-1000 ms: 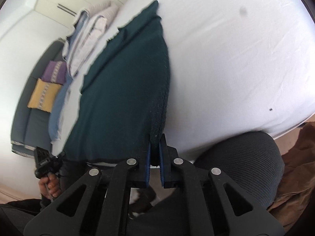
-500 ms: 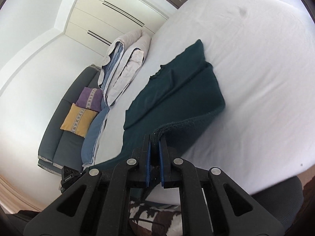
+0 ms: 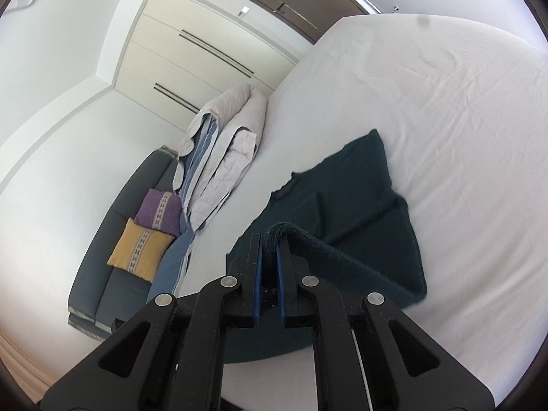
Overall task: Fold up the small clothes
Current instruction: 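Lift the hem with both grippers and fold it toward the collar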
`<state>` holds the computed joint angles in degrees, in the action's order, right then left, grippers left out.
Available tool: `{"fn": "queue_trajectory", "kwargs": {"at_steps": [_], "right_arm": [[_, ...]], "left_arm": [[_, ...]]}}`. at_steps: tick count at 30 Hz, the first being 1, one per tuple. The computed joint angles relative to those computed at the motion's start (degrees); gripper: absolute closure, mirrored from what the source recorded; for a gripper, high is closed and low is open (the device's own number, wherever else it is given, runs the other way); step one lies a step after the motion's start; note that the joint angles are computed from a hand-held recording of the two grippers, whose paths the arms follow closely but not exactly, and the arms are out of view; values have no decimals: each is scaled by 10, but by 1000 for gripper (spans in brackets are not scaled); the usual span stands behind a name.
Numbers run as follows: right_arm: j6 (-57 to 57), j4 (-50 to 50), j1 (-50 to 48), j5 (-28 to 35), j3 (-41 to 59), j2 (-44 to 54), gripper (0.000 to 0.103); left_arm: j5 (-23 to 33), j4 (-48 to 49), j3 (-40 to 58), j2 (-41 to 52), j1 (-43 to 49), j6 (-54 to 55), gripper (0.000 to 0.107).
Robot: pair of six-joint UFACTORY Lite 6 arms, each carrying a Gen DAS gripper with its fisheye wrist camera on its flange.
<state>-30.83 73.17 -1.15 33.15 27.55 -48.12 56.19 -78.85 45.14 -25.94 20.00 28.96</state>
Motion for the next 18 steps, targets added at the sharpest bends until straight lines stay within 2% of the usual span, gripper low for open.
{"fn": "queue_trajectory", "kwargs": {"at_steps": [6,11,14,18], "right_arm": [[-180,162,20,-61,143,254,97],[-258,240,45,-102,288,445,97],[-247,238,53,-126,392,561,97],[-163,157,59,-152,540,705,97]], "left_arm": [[-56,-31,133,178,-41,47,101],[-81,-40,263,325,-56,50,101],[-97,-26,357,423,-70,30,101],[-111,17,489,546,-82,-14,101]]}}
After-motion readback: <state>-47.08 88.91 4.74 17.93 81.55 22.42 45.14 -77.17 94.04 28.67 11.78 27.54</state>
